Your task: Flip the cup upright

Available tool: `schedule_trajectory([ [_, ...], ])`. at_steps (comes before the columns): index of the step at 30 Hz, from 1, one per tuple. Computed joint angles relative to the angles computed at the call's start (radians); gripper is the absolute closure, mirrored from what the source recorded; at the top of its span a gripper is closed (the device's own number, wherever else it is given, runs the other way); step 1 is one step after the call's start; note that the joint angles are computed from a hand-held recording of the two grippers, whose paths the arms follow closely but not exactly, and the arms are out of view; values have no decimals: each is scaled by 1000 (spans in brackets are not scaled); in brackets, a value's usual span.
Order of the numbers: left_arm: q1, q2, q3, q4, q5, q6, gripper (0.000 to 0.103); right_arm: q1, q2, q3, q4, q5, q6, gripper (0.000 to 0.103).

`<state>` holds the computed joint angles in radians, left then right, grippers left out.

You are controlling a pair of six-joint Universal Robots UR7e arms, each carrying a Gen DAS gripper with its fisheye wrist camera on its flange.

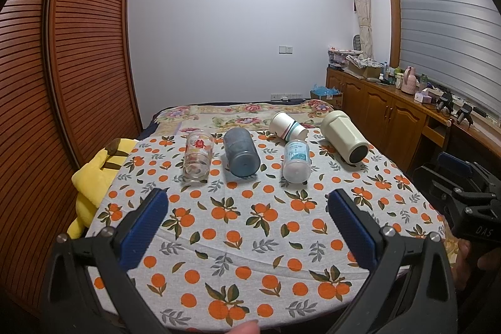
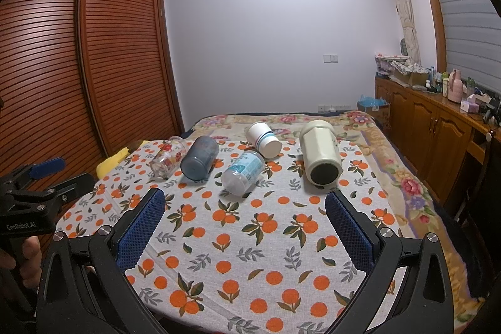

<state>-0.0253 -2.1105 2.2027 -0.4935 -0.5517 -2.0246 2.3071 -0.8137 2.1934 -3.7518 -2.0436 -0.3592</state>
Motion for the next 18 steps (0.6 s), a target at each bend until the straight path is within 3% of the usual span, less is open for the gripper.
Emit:
schedule_trajectory([
  [18,-3,8,-5,1,-2,-3,0,0,0,1,-2,1,0,0],
])
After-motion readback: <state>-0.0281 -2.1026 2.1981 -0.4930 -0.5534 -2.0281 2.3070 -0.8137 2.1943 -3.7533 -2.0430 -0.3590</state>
